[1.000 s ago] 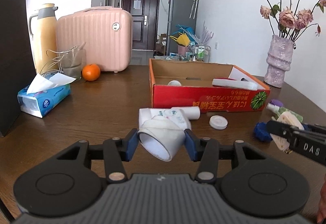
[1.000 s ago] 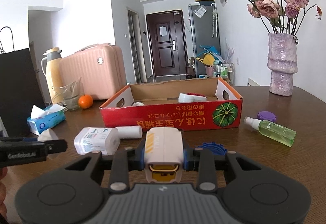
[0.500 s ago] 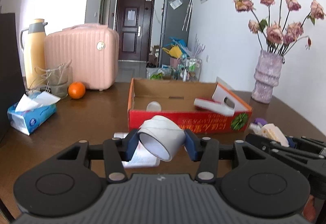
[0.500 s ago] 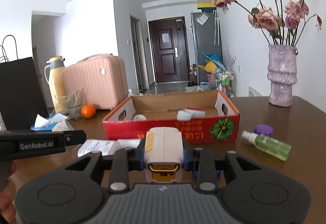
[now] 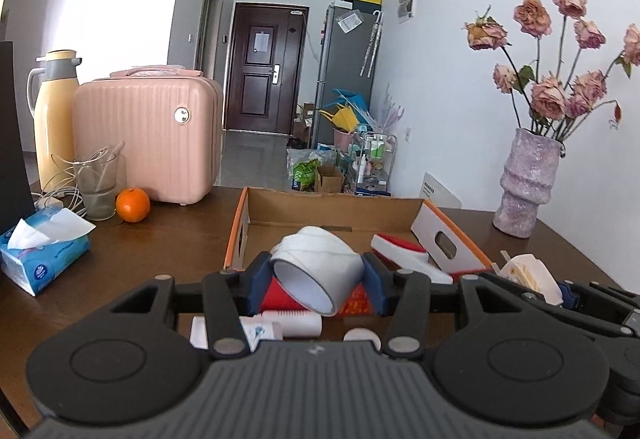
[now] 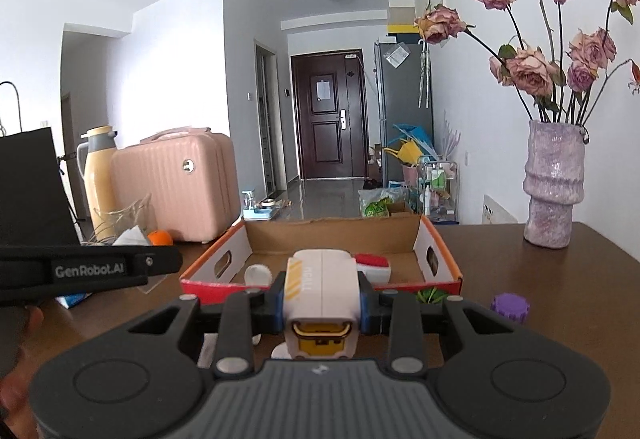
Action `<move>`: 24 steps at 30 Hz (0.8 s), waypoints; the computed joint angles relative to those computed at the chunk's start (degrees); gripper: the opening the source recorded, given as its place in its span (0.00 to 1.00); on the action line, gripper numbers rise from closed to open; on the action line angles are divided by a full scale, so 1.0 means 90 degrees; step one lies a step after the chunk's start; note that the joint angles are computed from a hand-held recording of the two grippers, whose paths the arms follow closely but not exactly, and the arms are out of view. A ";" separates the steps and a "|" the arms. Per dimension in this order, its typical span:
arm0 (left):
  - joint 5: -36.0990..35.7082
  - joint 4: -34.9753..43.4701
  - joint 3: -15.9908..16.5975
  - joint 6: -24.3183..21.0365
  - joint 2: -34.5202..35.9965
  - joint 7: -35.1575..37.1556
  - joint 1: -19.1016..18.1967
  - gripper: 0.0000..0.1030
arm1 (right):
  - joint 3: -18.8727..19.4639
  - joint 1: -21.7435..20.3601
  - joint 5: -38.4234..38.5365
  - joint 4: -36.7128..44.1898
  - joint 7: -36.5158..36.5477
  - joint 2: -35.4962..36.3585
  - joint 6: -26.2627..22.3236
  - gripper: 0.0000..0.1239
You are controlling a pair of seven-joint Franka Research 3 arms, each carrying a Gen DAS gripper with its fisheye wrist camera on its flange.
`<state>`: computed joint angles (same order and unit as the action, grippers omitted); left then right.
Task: Organize rigid objects
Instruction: 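Carry the medicine bottle and beige device over the cardboard box with both grippers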
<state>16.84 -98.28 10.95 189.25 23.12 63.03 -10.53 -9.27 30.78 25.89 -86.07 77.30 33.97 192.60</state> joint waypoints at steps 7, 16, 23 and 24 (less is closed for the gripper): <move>0.0073 0.1039 -0.0334 -0.0564 0.0595 -0.0194 0.0302 0.48 | -0.0407 0.0031 -0.0119 0.1071 0.0442 0.0649 -0.0491 0.25; 0.0395 0.2269 -0.0643 -0.1136 0.1344 -0.0522 0.0578 0.48 | -0.0693 -0.0196 -0.0749 0.2470 0.1430 0.1509 -0.1159 0.25; 0.0447 0.3209 -0.1063 -0.1595 0.1916 -0.0373 0.0832 0.48 | -0.0681 -0.0592 -0.1287 0.3938 0.2122 0.2356 -0.1829 0.25; 0.0430 0.3378 -0.1128 -0.1682 0.2021 -0.0318 0.0864 0.48 | -0.0651 -0.0652 -0.1362 0.4095 0.2196 0.2444 -0.1897 0.25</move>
<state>20.72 -67.88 0.80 174.11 41.32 60.17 -2.76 -15.14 24.91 13.62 -49.22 97.07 55.96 175.53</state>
